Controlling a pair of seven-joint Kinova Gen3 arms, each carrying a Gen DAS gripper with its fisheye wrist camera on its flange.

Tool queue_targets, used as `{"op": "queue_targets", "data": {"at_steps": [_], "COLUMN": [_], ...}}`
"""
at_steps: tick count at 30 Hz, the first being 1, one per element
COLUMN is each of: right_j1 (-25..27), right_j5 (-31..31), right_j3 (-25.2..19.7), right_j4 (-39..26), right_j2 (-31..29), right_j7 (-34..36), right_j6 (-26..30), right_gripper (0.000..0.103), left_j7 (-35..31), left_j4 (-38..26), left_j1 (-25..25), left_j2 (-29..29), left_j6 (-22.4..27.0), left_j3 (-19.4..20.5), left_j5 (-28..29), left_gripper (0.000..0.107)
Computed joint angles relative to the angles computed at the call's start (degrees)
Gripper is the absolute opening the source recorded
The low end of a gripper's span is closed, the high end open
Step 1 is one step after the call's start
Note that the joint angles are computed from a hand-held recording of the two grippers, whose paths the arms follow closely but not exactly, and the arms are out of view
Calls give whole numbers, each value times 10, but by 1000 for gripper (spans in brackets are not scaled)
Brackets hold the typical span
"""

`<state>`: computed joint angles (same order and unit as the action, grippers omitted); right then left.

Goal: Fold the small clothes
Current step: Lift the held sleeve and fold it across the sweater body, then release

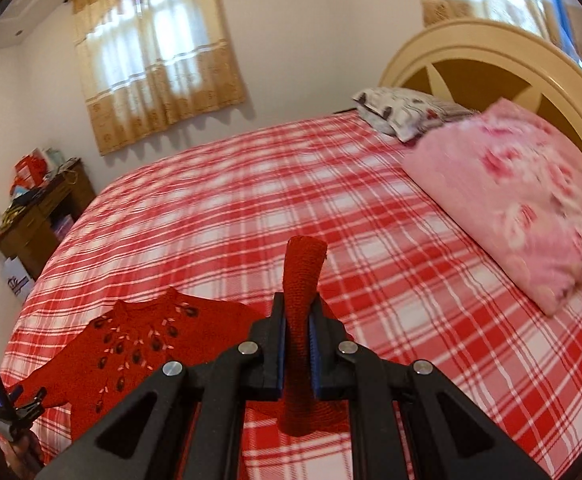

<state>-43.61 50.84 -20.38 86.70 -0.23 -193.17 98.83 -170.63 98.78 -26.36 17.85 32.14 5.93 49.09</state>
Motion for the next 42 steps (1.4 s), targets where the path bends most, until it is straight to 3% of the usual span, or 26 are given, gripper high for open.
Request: {"op": "queue_targets", "data": {"at_steps": [7, 19, 26, 33, 38, 42], "right_j1": [-9, -41, -45, -37, -39, -41], "right_j5": [25, 48, 4, -60, -108, -146], "right_j3": [19, 86, 124, 152, 169, 181], "right_j4": [-49, -166, -256, -333, -416, -457], "right_j2": [35, 124, 211, 326, 416, 456], "right_j7": [51, 171, 270, 322, 365, 395], "right_j6": [-29, -130, -204, -284, -298, -309], "right_gripper": [9, 9, 9, 9, 9, 9], "left_j7": [6, 18, 45, 80, 92, 111], "left_j4": [-7, -20, -42, -61, -74, -90], "left_j1": [-9, -29, -40, -64, -86, -96], "left_j2": [10, 20, 34, 49, 61, 72], "left_j6": [6, -6, -21, -40, -43, -45], "left_j3": [-4, -4, -3, -1, 6, 5], "left_j5": [-3, -16, -35, -65, -81, -99], "left_gripper": [103, 103, 103, 103, 103, 103]}}
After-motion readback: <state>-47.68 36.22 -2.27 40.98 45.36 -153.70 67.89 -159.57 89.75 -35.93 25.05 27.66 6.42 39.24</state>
